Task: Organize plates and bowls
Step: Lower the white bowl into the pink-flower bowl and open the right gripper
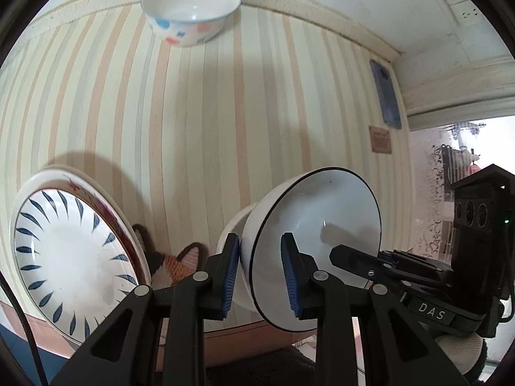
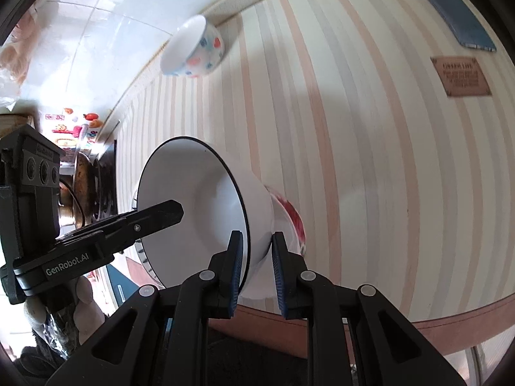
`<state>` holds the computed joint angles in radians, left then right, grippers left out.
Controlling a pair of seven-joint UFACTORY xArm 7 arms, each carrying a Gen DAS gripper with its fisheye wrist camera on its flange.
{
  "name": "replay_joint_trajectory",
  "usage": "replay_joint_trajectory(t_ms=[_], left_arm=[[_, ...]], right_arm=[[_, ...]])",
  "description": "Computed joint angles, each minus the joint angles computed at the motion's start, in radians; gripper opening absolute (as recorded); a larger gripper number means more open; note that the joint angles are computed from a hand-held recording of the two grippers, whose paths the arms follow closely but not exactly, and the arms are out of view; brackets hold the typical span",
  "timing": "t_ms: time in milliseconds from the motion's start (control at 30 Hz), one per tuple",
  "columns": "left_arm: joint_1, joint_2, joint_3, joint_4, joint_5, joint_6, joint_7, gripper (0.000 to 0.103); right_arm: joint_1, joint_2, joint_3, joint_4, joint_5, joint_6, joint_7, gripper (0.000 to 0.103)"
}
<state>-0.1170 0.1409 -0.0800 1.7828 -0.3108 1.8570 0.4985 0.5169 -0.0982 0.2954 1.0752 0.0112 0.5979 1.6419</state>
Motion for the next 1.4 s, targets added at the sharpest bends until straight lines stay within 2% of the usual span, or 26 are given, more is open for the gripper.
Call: replay_joint_trajectory(t_ms=[167, 333, 567, 867, 1000, 1100, 1167, 1233, 1333, 1400], left_arm=[[-0.015, -0.049, -0.004, -0.096, 0.034, -0.048, 0.009, 0.024], [-0.025, -0.075, -0.003, -0.146, 0.06, -0.068, 0.012, 0.024], [-0.038, -0.091, -0.007, -0.178, 0.068, -0.1, 0.022, 0.024], [-0.048, -0.1, -0.008, -0.197, 0.087, -0.11, 0.016, 0.025], [-0.047, -0.106, -0.006, -0.209, 0.091, -0.104, 0.017, 0.025], [-0.043, -0.109, -0.002, -0.207, 0.079, -0.105, 0.015, 0.025], [-0.042, -0.108, -0.002, -0.2, 0.081, -0.104, 0.022, 0.025], [-0.041, -0.115, -0.002, -0.202, 0.085, -0.119, 0.037, 0.029], [-0.035, -0.132, 0.004, -0.201, 0.07, -0.154, 0.074, 0.041], [-0.03, -0.137, 0.008, -0.187, 0.059, -0.185, 0.095, 0.064]], right_arm=[[0.007, 0.009, 0.0, -0.011, 0.017, -0.017, -0.008, 0.02], [0.015, 0.041, -0.004, 0.026, 0.029, 0.03, -0.043, 0.02], [0.019, 0.062, -0.013, 0.033, 0.059, 0.031, -0.08, 0.019], [0.023, 0.07, -0.016, 0.044, 0.045, 0.043, -0.066, 0.02], [0.023, 0.074, -0.017, 0.055, 0.058, 0.062, -0.078, 0.021], [0.025, 0.082, -0.017, 0.081, 0.053, 0.112, -0.09, 0.023], [0.026, 0.077, -0.017, 0.075, 0.054, 0.105, -0.092, 0.023], [0.026, 0.073, -0.018, 0.069, 0.065, 0.1, -0.105, 0.023], [0.023, 0.061, -0.019, 0.06, 0.065, 0.099, -0.103, 0.023], [0.02, 0.052, -0.019, 0.06, 0.056, 0.107, -0.095, 0.023]])
